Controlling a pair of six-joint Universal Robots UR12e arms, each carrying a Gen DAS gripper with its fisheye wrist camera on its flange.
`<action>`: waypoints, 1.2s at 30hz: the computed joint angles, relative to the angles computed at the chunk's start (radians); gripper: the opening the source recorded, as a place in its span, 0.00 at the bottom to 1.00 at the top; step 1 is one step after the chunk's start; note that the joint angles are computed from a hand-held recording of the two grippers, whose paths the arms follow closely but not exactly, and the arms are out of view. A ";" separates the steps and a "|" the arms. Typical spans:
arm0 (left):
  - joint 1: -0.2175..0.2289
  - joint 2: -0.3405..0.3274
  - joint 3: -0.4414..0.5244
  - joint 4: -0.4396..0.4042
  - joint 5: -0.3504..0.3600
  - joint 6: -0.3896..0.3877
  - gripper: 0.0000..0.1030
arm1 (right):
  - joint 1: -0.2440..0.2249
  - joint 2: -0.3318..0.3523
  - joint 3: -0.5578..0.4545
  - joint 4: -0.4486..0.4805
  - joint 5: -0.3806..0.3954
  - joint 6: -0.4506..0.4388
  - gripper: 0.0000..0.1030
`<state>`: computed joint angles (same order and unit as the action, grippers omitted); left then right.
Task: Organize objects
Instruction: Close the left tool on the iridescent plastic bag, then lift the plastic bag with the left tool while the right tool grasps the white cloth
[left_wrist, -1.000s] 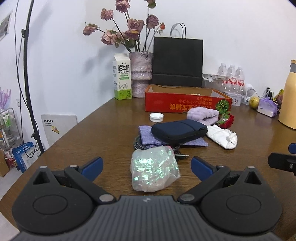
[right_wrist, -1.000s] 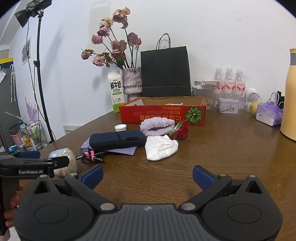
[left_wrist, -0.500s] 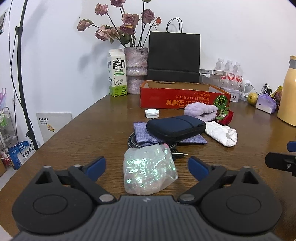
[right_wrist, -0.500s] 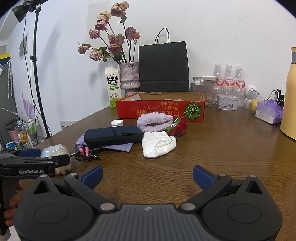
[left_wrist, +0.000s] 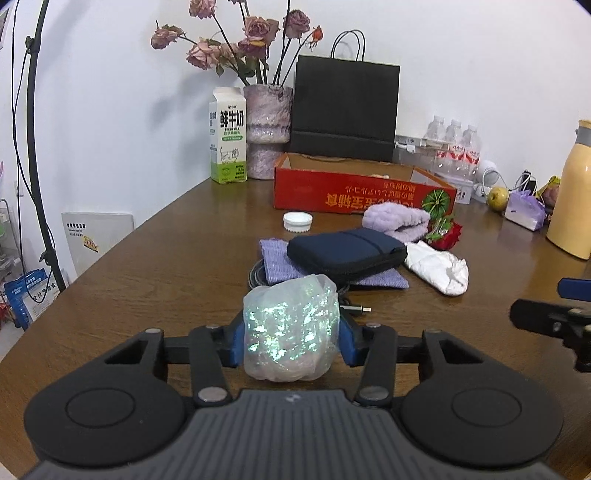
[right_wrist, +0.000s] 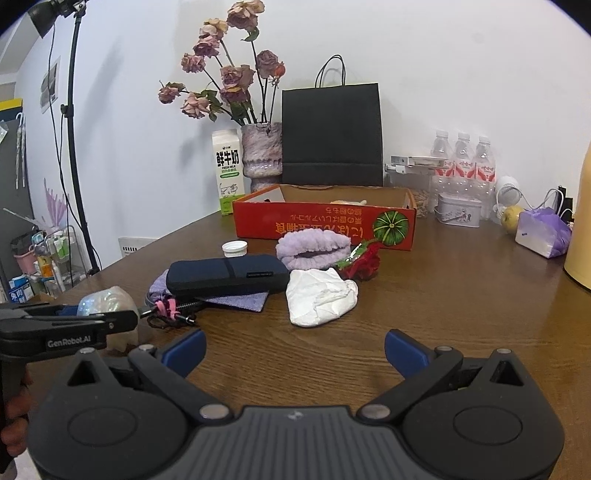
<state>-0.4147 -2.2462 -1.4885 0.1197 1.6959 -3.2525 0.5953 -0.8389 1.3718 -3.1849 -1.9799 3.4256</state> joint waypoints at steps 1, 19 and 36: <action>0.000 0.001 0.002 0.002 0.002 0.000 0.46 | 0.000 0.002 -0.006 0.005 0.000 -0.005 1.00; 0.014 -0.021 0.093 -0.053 -0.015 0.012 0.46 | -0.024 0.036 -0.119 0.111 0.006 -0.024 1.00; 0.020 -0.090 0.238 -0.144 -0.033 0.038 0.47 | -0.066 0.108 -0.263 0.282 0.035 -0.025 1.00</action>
<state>-0.3946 -2.3366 -1.2504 -0.0247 1.6627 -3.2148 0.5290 -0.7309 1.1083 -2.9024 -1.9447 3.4001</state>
